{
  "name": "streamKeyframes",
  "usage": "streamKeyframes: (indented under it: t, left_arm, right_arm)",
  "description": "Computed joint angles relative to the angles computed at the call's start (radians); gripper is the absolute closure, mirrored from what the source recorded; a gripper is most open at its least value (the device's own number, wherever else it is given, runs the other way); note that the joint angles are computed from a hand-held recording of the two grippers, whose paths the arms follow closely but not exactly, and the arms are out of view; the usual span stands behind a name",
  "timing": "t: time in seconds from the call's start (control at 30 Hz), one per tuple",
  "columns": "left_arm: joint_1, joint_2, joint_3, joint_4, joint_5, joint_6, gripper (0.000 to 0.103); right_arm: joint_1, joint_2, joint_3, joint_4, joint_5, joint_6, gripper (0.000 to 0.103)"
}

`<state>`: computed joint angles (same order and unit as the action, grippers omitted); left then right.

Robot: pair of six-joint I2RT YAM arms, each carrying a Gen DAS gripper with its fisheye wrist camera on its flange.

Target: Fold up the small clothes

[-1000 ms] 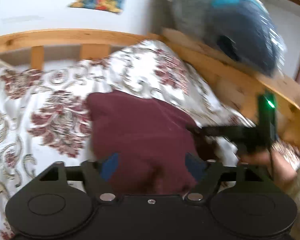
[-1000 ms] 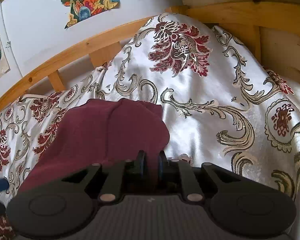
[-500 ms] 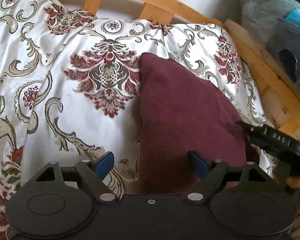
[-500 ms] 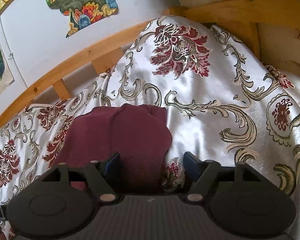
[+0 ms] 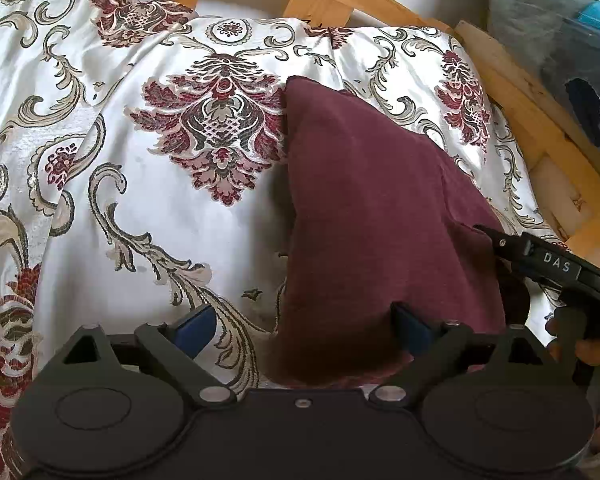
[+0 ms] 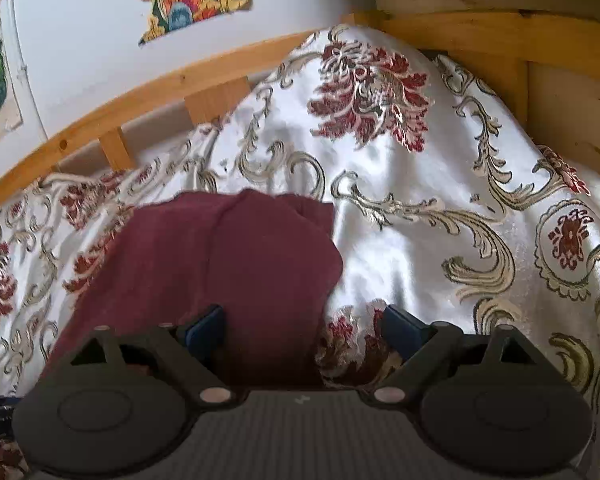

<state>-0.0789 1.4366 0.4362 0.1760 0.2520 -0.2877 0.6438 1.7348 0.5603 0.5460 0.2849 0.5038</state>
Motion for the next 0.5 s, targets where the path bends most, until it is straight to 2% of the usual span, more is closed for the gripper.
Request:
streamKeyframes:
  t: [0.17,0.27,0.5]
  left_arm:
    - [-0.004,0.007,0.002,0.002,-0.008,-0.017,0.004]
    - [-0.008,0.007,0.004,0.001,-0.017,-0.022,0.003]
    - [-0.011,0.008,0.002,0.004,-0.03,-0.03,0.001]
  right_arm:
    - [-0.009,0.053,-0.013,0.17,0.012,-0.065,0.011]
    - [-0.02,0.104,0.012,0.224,0.004,-0.097,0.01]
    - [-0.096,0.199,0.027,0.35,-0.135,0.002,0.009]
